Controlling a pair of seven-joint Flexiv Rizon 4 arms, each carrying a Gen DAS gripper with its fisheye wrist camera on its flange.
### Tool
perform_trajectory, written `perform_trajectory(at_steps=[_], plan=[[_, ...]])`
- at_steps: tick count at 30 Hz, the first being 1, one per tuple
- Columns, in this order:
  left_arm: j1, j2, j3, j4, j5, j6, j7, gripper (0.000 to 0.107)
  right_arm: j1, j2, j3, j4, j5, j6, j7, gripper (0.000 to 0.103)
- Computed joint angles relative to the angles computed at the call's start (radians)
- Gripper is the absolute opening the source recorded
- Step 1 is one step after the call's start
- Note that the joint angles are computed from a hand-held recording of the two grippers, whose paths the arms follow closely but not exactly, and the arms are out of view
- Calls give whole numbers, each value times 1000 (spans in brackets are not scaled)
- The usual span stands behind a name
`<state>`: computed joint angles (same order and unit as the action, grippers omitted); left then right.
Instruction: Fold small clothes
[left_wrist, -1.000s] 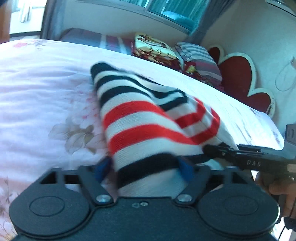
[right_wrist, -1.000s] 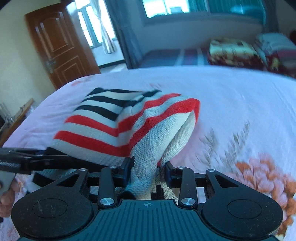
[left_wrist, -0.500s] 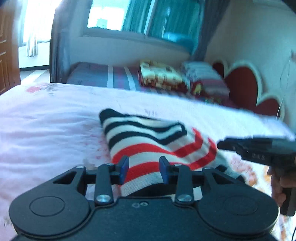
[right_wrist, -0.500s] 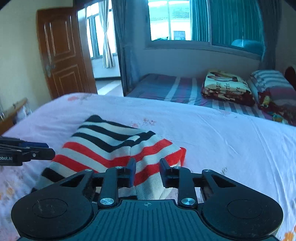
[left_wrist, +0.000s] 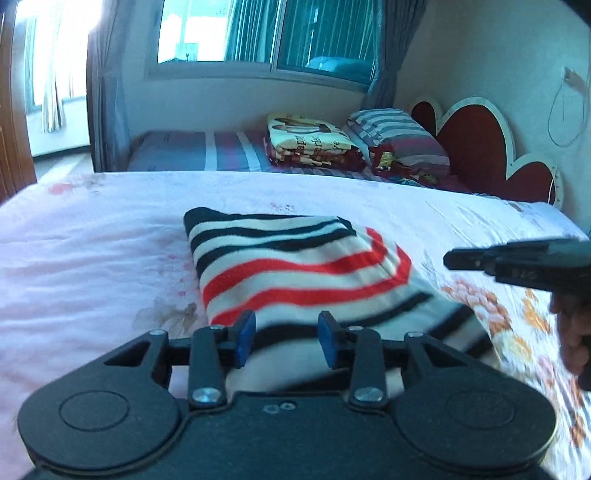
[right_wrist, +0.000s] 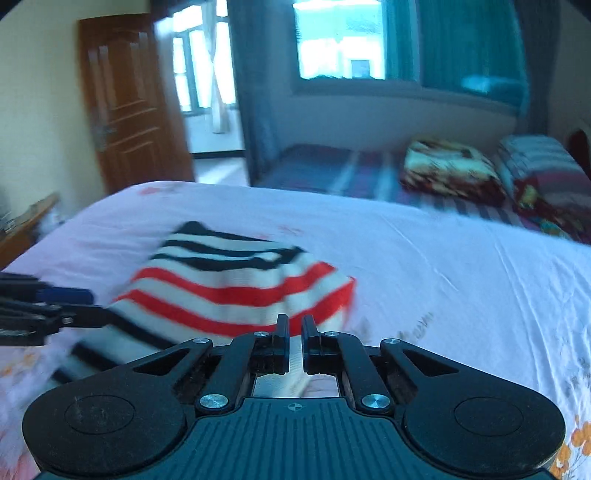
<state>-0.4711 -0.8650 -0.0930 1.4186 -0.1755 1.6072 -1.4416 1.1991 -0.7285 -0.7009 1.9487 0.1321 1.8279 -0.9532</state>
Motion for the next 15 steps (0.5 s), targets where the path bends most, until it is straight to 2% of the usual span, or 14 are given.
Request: perform_trajectory(at_steps=[3, 5, 7, 11, 15], plan=[[-52, 8, 64, 19, -2, -18, -31, 34, -6, 39, 48, 26, -38, 8, -63, 6], [-101, -5, 128, -4, 5, -51, -64, 34, 4, 30, 42, 19, -63, -74, -70, 6], [-116, -13, 148, -9, 22, -46, -85, 35, -14, 25, 58, 10, -93, -132, -35, 6], [-153, -14, 205, -16, 49, -63, -134, 36, 19, -3, 7, 12, -138, -145, 23, 6], [-156, -1, 218, -3, 77, -73, -167, 36, 46, -14, -31, 23, -179, -145, 74, 6]])
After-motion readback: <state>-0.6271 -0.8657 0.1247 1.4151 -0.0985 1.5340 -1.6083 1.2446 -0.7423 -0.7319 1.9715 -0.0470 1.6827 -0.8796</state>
